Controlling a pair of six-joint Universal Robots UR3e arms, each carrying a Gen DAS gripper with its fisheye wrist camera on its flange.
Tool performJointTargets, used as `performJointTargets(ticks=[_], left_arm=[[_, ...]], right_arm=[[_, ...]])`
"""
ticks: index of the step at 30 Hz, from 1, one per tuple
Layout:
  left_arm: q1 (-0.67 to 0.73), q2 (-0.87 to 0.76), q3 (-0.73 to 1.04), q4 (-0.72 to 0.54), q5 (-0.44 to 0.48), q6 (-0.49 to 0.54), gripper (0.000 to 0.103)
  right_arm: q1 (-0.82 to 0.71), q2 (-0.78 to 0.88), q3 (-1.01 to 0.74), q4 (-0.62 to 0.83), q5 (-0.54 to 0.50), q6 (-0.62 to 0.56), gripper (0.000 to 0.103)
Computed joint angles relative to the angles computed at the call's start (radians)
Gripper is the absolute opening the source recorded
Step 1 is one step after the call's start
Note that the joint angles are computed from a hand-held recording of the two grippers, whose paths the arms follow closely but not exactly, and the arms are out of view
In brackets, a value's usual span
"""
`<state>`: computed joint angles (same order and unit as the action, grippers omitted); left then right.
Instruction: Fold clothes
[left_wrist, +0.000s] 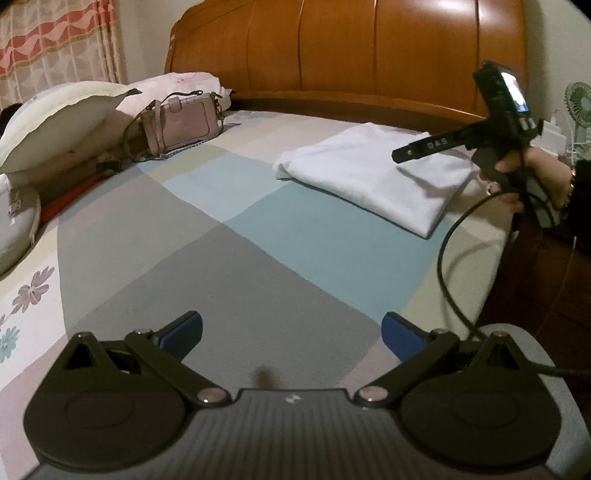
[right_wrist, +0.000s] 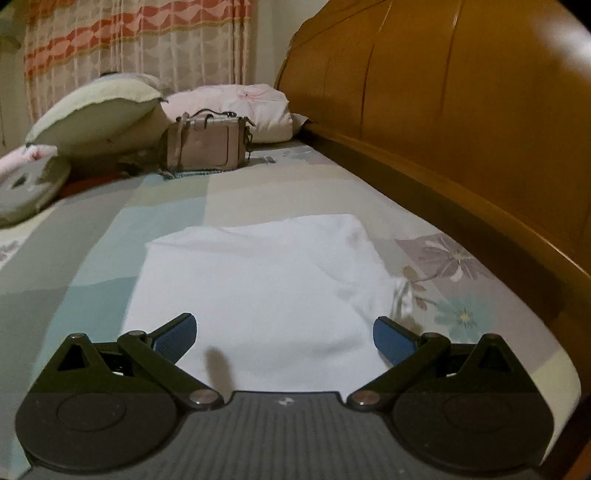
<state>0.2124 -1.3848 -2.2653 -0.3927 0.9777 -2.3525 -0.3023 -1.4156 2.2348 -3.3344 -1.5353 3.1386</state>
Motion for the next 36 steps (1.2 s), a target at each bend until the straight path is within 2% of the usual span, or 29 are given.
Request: performJointTargets(ticks=[2, 3, 6, 10, 13, 16, 18, 21, 26, 28, 30, 32, 36], left_arm=[[0.001, -0.025, 0.004, 0.052, 0.019, -0.031, 0.102], [0.01, -0.037, 0.006, 0.077, 0.018, -0.052, 0.102], [0.04, -0.08, 0.054, 0.07, 0.001, -0.109, 0.102], [0.076, -0.12, 0.097, 0.058, -0.051, -0.173, 0.102], [0.1, -0.128, 0.094, 0.062, -0.089, -0.163, 0.102], [0.094, -0.157, 0.115, 0.067, -0.079, -0.134, 0.102], [0.088, -0.176, 0.121, 0.098, -0.077, -0.145, 0.102], [0.095, -0.183, 0.125, 0.094, -0.099, -0.147, 0.102], [0.107, -0.172, 0.124, 0.049, -0.099, -0.133, 0.102], [0.116, -0.166, 0.121, 0.034, -0.102, -0.13, 0.102], [0.126, -0.155, 0.113, 0.025, -0.111, -0.12, 0.102], [0.137, -0.144, 0.098, 0.038, -0.122, -0.105, 0.102], [0.155, -0.124, 0.087, 0.029, -0.135, -0.101, 0.102]], right_arm=[[0.001, 0.017, -0.074, 0.12, -0.062, 0.045, 0.103], [0.01, -0.009, -0.068, 0.132, -0.082, 0.061, 0.103], [0.057, 0.0, -0.056, -0.021, -0.068, -0.005, 0.103], [0.108, 0.125, -0.193, 0.039, -0.104, -0.031, 0.103], [0.108, 0.188, -0.182, 0.01, -0.106, -0.024, 0.103], [0.103, 0.14, -0.221, 0.134, -0.084, -0.018, 0.103], [0.106, 0.148, -0.288, 0.164, -0.065, -0.018, 0.103], [0.149, 0.27, -0.481, 0.191, -0.127, -0.072, 0.103], [0.119, 0.484, -0.801, 0.385, -0.093, -0.024, 0.103], [0.118, 0.547, -0.884, 0.422, -0.115, -0.026, 0.103], [0.125, 0.553, -0.966, 0.531, -0.136, 0.015, 0.103], [0.142, 0.515, -0.958, 0.568, -0.135, 0.03, 0.103], [0.209, 0.344, -0.664, 0.4, -0.123, -0.034, 0.103]])
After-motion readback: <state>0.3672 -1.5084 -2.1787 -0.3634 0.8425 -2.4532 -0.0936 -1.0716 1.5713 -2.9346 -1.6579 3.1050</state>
